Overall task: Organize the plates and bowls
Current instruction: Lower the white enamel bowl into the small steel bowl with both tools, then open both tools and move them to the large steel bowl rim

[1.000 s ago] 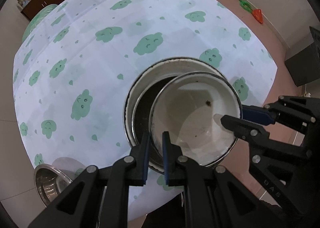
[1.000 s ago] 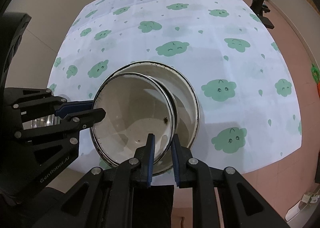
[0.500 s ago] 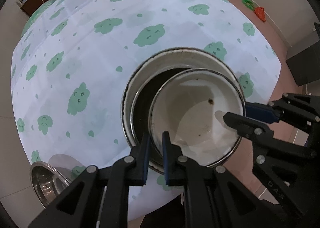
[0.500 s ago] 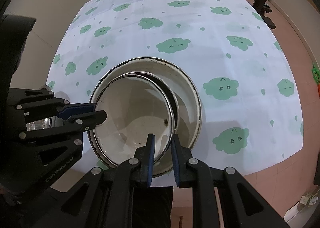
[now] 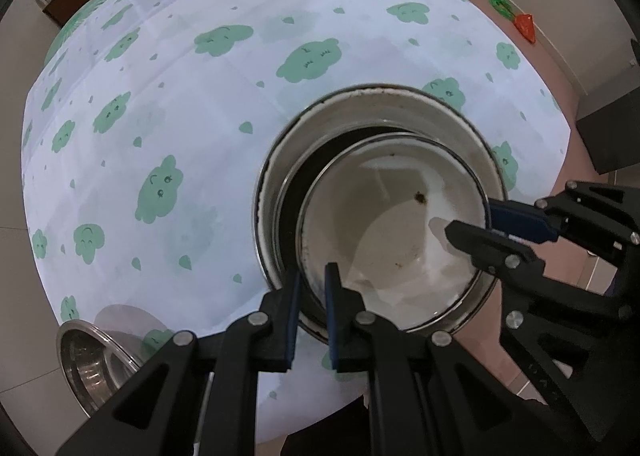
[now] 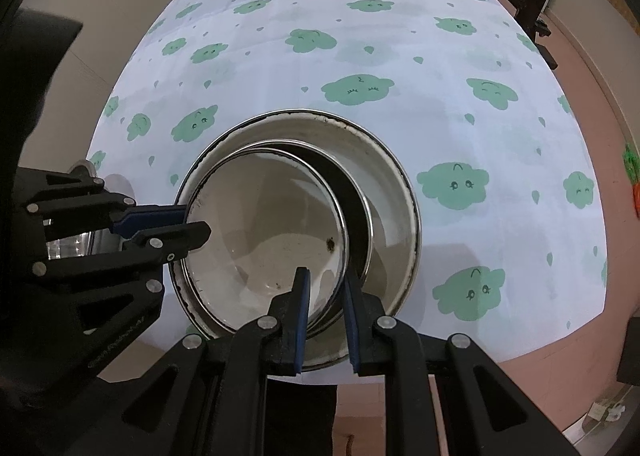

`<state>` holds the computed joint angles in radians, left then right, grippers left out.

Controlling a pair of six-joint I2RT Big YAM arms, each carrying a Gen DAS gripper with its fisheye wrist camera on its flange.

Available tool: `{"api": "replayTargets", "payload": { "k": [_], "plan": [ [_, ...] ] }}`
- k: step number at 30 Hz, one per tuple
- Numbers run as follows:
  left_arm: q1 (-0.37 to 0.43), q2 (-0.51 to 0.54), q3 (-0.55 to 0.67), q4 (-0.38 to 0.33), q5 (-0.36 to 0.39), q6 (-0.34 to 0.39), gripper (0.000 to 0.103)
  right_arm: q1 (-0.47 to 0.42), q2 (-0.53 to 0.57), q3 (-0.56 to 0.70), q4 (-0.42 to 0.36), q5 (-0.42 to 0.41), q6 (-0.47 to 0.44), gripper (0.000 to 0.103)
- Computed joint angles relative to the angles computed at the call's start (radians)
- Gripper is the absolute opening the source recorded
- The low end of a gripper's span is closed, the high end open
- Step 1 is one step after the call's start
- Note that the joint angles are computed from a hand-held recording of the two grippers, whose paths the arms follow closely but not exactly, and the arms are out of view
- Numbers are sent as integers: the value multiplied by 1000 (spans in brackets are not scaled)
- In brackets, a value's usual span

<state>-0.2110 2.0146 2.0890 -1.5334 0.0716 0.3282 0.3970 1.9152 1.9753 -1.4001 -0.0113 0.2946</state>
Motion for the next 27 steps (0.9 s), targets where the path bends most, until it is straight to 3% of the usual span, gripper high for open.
{"api": "replayTargets", "payload": {
  "k": [9,12,14,15,22,27],
  "plan": [
    [2,2,9,-8,9,-4,11,0,7,7,-2,-5,7,20],
    [3,-4,9,-7,25,0,11,1,2,3,8,-16,10,26],
    [2,-9,6,-3,25,1,12,1,-4,-2,18,-12,12,40],
    [2,-10,6,-3,26,2,13,1,-5,-2,21,-10,13,42],
    [4,-18,5,5,28,-9,14,4,-19,-6,30,25,15,42],
    [8,-29,2,22,32,-18,26,-1,-42,-29,48,31,25,42]
  ]
}}
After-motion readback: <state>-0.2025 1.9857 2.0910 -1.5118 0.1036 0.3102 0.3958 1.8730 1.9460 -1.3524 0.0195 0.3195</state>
